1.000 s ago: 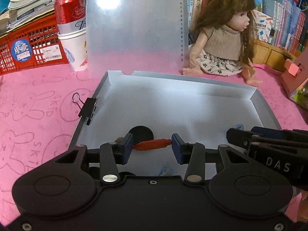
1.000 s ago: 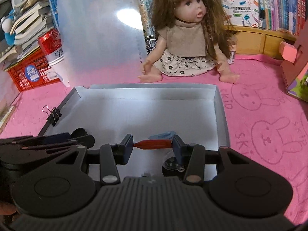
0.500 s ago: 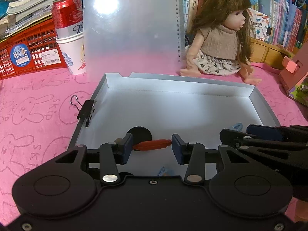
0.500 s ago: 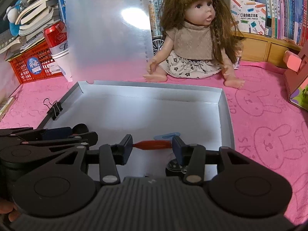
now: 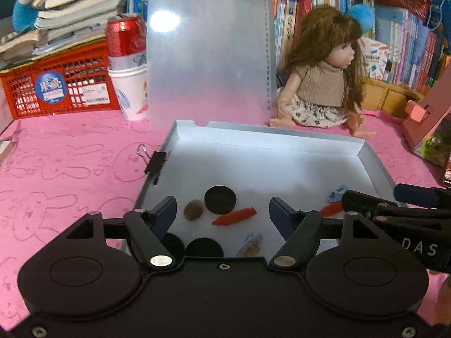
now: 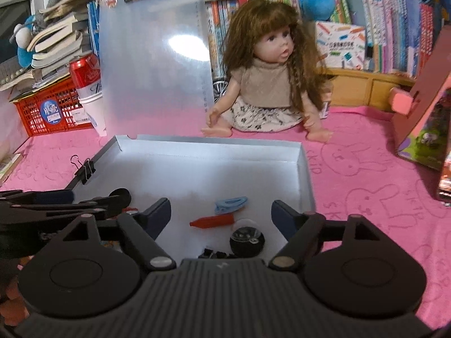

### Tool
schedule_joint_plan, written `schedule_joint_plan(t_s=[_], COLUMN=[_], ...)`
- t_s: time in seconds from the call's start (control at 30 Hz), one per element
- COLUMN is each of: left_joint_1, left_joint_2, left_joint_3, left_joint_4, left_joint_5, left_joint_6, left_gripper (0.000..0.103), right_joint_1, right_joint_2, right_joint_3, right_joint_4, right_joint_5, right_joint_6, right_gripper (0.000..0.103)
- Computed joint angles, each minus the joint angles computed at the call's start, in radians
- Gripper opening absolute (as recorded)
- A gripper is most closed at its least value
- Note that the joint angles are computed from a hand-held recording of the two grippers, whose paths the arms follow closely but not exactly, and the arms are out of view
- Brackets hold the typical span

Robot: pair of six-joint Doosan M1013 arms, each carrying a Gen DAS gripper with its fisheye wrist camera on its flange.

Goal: Organize rigid objects
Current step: 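Lift both open tools out of the box back toward the table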

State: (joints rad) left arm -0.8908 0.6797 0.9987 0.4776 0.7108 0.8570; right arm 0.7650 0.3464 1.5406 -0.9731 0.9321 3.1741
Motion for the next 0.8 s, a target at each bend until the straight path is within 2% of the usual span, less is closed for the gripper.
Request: schedule_joint_plan(t_s=[0.1,0.23,0.33,0.43,0.6,0.8], left_joint_1=[-0.01,-0.028,-0.038,-0.048,-0.065,-0.069], left_joint_2=[-0.044,-0.1,-0.145,-0.185,-0.221,-0.216], left_joint_3=[0.075,0.171,0.253,0.333,0.421,0.436], left_joint_4=[0.083,0.2,0.289,0.381,0.464,0.429], left_joint_5=[-0.063,-0.116,-0.163,-0.204,-0.218,-0.169], left_joint_6=[-0.058,-0.158,-0.26,-0.359,-0.435,-0.431], left_gripper=[0.077,0.078,0.079,0.083,0.086,0.088], right_joint_1=[0.028,0.068,0.099,0.13,0.171,0.176], right_joint_2=[-0.007,-0.014,-0.017,-0.014,-0.004,0.005], right_joint_3=[0.01,0.031,0.047,0.062,0.086,0.097], right_joint_4=[-0.049,-0.119,-0.159,-0.2,-0.217,-0.156], right_joint_5=[0.036,0.079,0.114,0.16,0.218,0.202], right_joint_6=[0.026,0.087,0.142,0.191,0.231,0.215], right_gripper=[0.093,0.097,0.102,0.103,0.103,0.103])
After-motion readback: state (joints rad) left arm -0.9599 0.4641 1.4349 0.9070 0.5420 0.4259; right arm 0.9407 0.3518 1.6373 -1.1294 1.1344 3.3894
